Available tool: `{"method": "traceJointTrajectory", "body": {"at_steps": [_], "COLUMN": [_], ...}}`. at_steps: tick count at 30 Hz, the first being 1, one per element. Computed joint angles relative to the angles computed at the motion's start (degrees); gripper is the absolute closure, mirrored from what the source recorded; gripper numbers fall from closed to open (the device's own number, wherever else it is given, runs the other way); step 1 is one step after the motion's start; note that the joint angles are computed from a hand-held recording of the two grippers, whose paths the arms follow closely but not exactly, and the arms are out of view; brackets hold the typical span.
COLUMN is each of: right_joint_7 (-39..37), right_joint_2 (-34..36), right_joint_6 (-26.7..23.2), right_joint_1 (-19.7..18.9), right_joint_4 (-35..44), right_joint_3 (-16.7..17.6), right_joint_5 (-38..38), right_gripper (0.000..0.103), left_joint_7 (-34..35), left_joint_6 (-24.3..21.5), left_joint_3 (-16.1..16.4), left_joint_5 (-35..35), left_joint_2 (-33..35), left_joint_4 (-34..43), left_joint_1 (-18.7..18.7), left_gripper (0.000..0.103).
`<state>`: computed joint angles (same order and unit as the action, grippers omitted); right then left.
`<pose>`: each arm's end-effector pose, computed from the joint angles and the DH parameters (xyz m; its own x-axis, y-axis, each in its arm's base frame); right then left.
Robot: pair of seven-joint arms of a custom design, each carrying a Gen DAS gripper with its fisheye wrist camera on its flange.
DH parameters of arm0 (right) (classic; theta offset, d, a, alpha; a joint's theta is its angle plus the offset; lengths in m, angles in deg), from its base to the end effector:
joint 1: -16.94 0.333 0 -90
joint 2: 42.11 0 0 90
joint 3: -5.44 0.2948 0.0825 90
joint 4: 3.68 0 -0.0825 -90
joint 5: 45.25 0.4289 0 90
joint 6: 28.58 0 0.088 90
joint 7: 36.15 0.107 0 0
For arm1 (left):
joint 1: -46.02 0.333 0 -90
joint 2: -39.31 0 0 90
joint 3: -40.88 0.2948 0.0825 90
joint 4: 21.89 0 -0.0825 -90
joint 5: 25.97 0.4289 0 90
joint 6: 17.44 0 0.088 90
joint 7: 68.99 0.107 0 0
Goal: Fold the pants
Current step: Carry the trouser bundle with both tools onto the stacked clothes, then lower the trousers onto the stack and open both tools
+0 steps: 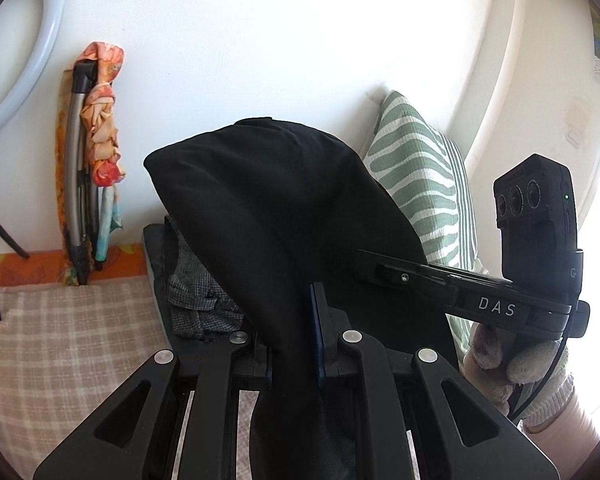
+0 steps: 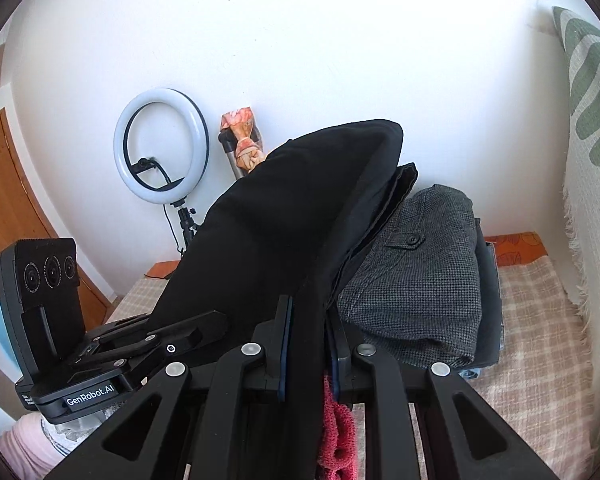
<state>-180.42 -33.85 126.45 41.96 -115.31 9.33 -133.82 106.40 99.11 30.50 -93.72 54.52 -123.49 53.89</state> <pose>0.5561 0.3453 0.4051 -0.1764 -0.9167 -0.3585 -0.4301 0.3994 -0.8096 0.6777 -0.0744 0.4051 -0.8551 -0.3956 0.3351 -0.4712 0.3237 -0.8205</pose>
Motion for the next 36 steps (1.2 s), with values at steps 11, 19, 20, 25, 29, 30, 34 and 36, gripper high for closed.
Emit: {"method": "traceJointTrajectory", "body": {"at_steps": [11, 19, 20, 25, 29, 30, 34, 36], "right_joint_7": [-7.21, -11.60, -13.37, -12.46, -18.41, -19.42, -22.08, -23.17], "right_joint_2": [5.89, 11.48, 12.17, 13.12, 12.36, 11.94, 10.30, 9.57], "right_joint_6": [7.50, 11.68, 11.76, 12.37, 7.64, 5.91, 0.55, -1.17], "right_joint_1": [-5.46, -6.79, -6.88, -5.09, -4.61, -4.34, -3.64, -3.55], "right_joint_4": [6.49, 8.61, 8.64, 7.88, 7.42, 7.12, 6.02, 5.41], "right_joint_3": [-4.74, -8.41, -8.67, -11.61, -10.81, -10.69, -9.71, -9.06], "right_joint_5": [3.31, 9.71, 11.62, 11.91, 16.55, 17.54, 20.37, 21.53], "right_gripper": [0.089, 0.089, 0.089, 0.083, 0.079, 0.075, 0.066, 0.066], "left_joint_7": [-7.43, -14.99, -15.82, -18.27, -17.38, -17.43, -18.44, -18.68], "left_joint_6": [9.03, 13.96, 14.82, 17.08, 20.25, 21.03, 22.17, 22.83], "left_joint_3": [-4.87, -7.99, -8.30, -9.65, -10.51, -10.51, -10.40, -10.31], "left_joint_5": [4.59, 14.41, 15.57, 19.70, 21.11, 21.47, 22.80, 23.35], "left_joint_2": [13.52, 24.31, 25.16, 27.88, 27.06, 27.03, 26.58, 26.01], "left_joint_4": [16.34, 27.31, 27.99, 30.07, 28.53, 28.48, 28.12, 27.38], "left_joint_1": [-4.34, -6.45, -6.77, -6.62, -6.04, -6.07, -5.84, -5.66], "left_gripper": [0.091, 0.091, 0.091, 0.085, 0.078, 0.074, 0.073, 0.072]}}
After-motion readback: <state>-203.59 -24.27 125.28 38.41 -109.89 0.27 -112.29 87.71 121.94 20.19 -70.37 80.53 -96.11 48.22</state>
